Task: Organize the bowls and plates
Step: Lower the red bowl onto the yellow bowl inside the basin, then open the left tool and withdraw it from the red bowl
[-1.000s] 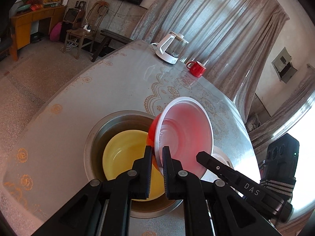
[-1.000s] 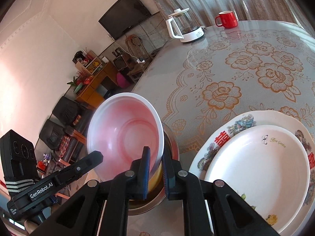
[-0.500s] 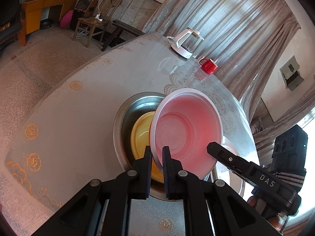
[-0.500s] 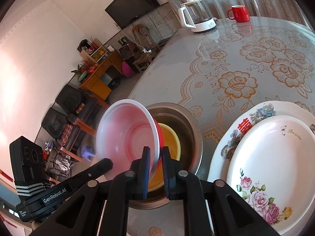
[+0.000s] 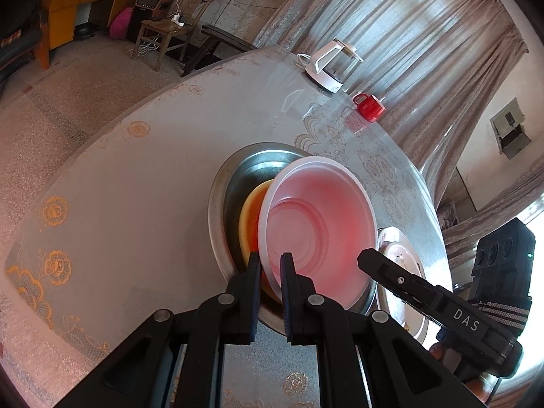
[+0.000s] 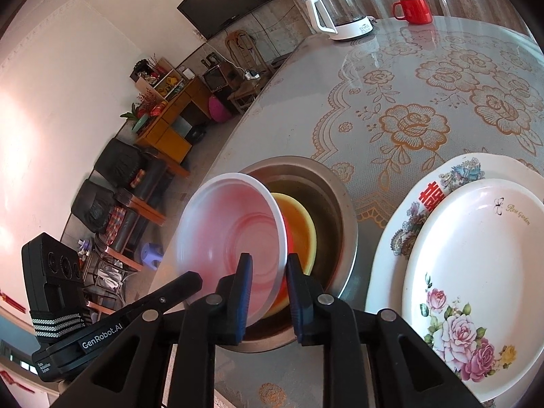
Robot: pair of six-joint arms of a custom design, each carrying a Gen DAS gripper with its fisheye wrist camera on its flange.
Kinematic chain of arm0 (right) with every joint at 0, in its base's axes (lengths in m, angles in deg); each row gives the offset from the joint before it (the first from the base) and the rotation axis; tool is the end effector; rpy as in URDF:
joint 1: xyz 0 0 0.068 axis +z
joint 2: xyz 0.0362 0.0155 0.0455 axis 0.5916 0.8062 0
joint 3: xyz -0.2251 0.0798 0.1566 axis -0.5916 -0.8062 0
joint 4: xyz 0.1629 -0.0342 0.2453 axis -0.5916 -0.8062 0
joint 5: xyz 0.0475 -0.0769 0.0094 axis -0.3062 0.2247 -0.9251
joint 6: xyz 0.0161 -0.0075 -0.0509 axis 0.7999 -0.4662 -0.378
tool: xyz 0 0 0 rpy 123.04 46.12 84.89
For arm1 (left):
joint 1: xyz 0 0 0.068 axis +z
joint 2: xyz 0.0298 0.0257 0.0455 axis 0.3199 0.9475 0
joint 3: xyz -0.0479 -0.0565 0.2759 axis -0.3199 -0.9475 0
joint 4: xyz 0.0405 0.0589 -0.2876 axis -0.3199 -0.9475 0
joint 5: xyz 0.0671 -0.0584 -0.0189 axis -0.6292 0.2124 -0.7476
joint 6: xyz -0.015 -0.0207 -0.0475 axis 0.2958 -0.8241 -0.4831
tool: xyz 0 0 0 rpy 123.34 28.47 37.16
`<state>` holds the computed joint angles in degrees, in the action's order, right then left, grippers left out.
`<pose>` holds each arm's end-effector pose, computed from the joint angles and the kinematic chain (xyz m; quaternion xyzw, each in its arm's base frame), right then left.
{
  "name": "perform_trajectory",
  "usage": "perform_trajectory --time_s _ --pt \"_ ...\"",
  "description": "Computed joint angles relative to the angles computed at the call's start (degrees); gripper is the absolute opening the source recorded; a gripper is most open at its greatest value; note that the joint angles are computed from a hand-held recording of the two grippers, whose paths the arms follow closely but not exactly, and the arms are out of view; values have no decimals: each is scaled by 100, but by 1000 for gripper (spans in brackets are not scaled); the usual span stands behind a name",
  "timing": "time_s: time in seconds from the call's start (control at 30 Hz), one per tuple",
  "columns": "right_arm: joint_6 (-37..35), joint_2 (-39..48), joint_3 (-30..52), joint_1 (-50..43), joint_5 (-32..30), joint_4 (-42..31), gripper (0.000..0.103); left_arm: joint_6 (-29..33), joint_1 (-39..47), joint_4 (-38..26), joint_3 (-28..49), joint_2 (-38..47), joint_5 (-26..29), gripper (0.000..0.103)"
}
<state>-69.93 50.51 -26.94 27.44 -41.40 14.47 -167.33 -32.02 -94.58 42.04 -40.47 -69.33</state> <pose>0.2766 -0.0166 0.1970 -0.2105 0.8919 0.3582 0.1784 0.1201 -0.1221 0.2021 -0.2942 0.8807 -0.1838 0.3226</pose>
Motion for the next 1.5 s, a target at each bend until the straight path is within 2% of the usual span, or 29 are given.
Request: perform_trajectory --time_s 0.13,0.33,0.4,0.53,0.57,0.73,1.0,1.2,1.5 --pt "62 -50 -113 -1 70 179 21 -77 -94 -132 54 51 -149 10" --pt "141 -75 -155 -29 131 306 23 8 46 -12 16 137 -117 10" --pt "216 -217 -281 27 250 505 20 -9 26 -88 92 261 -209 10" --pt "232 -486 -475 37 336 769 16 32 -14 -246 218 573 -542 10" --pt "254 -532 -519 61 409 870 15 49 -27 -266 254 670 -618 13" --pt "348 -544 -588 162 608 1108 15 7 -298 -567 573 1335 -1165 14" --pt "348 -789 -773 493 1003 1460 18 197 -345 -545 679 1762 -1406 14" --pt "304 -1086 -1096 840 1503 2024 17 257 -374 -572 756 2005 -1603 17" --pt "422 -1052 -1069 969 1689 2105 14 300 -392 -554 746 2019 -1655 19"
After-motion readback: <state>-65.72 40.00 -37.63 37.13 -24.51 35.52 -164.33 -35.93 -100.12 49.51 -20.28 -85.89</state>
